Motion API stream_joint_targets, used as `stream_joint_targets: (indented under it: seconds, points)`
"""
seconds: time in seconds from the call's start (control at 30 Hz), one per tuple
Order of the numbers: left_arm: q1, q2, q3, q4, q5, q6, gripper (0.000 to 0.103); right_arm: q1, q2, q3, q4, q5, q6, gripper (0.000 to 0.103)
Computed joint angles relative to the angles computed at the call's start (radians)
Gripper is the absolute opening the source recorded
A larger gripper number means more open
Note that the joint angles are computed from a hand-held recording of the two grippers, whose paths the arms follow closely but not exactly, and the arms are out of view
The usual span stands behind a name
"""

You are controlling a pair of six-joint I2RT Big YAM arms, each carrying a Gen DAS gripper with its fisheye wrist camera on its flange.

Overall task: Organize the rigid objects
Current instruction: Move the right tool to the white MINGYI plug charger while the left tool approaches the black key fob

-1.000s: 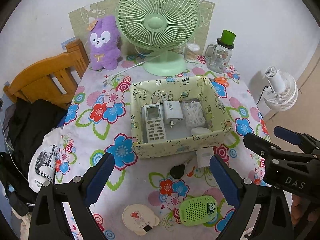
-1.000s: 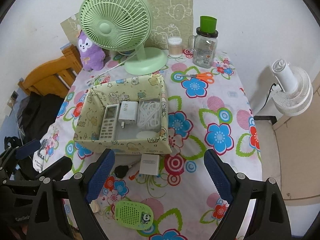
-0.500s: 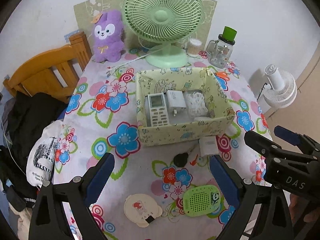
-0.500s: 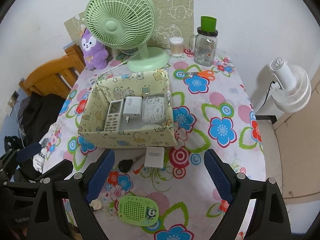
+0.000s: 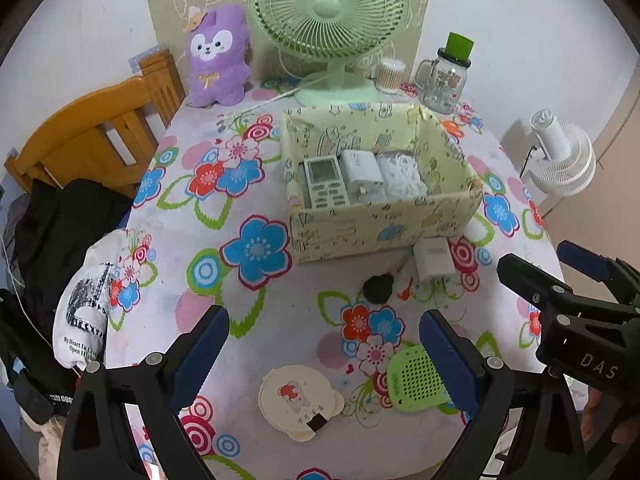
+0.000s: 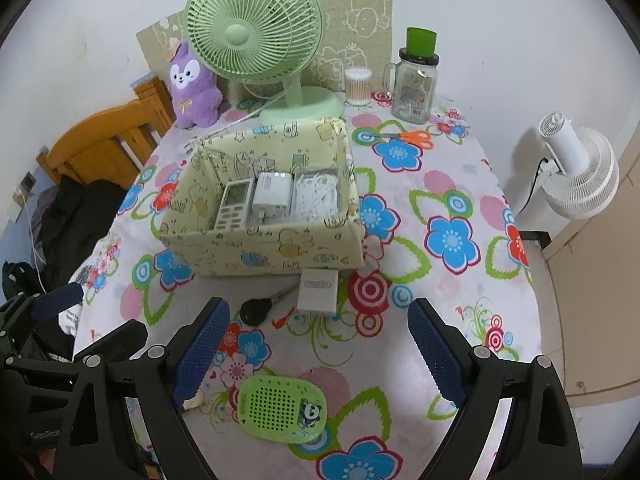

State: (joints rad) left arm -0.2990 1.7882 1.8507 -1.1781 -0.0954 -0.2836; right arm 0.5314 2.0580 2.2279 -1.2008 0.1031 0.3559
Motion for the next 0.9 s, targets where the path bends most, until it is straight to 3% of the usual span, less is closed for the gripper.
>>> stream_joint_targets:
  seconds: [0.37, 0.9]
  points:
    - [-0.003, -0.029, -0.099, 0.041, 0.015, -0.004, 0.097, 0.011, -0.031, -0.101, 0.045, -0.013, 0.015, 0.092]
    - [0.002, 0.026, -0.117, 0.084, 0.019, 0.023, 0.097, 0.022, 0.036, -0.086, 0.055, -0.012, 0.01, 0.092]
